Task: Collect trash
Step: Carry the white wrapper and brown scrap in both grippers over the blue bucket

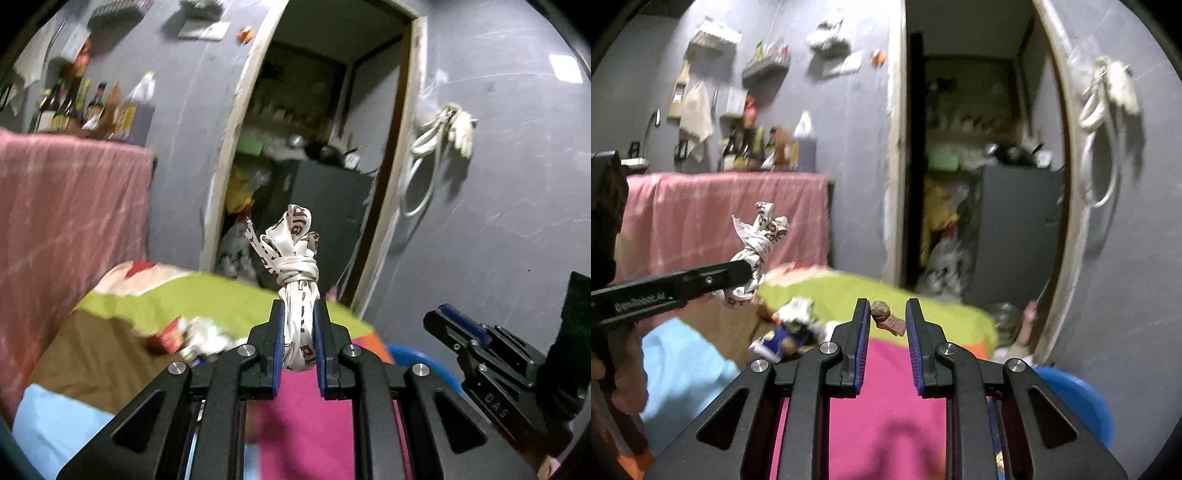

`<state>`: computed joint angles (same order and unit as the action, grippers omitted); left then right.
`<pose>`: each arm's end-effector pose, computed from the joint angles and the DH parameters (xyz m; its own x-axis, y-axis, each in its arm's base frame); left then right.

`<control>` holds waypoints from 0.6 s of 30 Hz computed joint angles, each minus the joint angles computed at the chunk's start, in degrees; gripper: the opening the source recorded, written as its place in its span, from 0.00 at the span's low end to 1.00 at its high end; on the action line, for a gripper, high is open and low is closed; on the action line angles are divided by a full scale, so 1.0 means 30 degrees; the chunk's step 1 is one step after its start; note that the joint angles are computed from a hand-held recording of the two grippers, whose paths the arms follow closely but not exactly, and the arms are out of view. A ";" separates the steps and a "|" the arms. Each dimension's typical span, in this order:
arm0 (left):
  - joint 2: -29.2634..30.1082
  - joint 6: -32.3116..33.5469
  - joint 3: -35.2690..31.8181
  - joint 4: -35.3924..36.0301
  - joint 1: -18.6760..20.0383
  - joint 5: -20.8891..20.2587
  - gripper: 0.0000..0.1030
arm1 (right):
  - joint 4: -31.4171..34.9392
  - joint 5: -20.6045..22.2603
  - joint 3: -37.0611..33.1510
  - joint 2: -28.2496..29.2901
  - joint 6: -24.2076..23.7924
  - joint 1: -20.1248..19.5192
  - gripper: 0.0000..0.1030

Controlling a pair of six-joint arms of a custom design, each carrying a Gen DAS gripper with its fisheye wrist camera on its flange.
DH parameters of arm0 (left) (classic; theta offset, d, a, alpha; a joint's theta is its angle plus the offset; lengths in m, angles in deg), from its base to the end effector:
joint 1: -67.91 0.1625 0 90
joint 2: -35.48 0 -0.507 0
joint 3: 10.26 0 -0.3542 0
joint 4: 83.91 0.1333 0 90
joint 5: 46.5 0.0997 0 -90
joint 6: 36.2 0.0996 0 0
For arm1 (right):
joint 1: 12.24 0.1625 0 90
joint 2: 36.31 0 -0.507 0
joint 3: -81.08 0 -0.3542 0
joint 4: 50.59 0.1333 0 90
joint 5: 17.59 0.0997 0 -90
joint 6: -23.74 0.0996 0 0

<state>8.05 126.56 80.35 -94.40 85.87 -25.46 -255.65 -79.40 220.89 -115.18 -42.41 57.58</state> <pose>-0.4555 -0.3855 -0.0089 -0.8439 0.0869 -0.5293 0.5303 0.2838 -0.7989 0.0315 -0.4372 0.3797 -0.5728 -0.5255 0.6291 -0.7957 0.1719 -0.5808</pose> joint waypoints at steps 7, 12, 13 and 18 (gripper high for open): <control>0.0928 0.4901 -0.1717 -0.3376 0.0119 0.1063 0.11 | -0.1230 0.2045 -0.0699 -0.0941 0.0942 -0.1265 0.17; 0.1908 0.6497 -0.3224 -0.4591 0.0402 0.2252 0.11 | -0.2062 0.2517 -0.1920 -0.1000 0.1738 -0.1993 0.17; 0.2113 0.6854 -0.3520 -0.4962 0.0484 0.2445 0.11 | -0.2367 0.2659 -0.2129 -0.0961 0.1888 -0.2177 0.17; 0.3253 0.7718 -0.5280 -0.5247 0.0793 0.3264 0.11 | -0.3363 0.3228 -0.3099 -0.0806 0.3006 -0.2939 0.17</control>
<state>17.82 149.72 64.51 -110.14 88.25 -15.66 -265.74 -69.71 211.60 -117.59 -33.40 48.76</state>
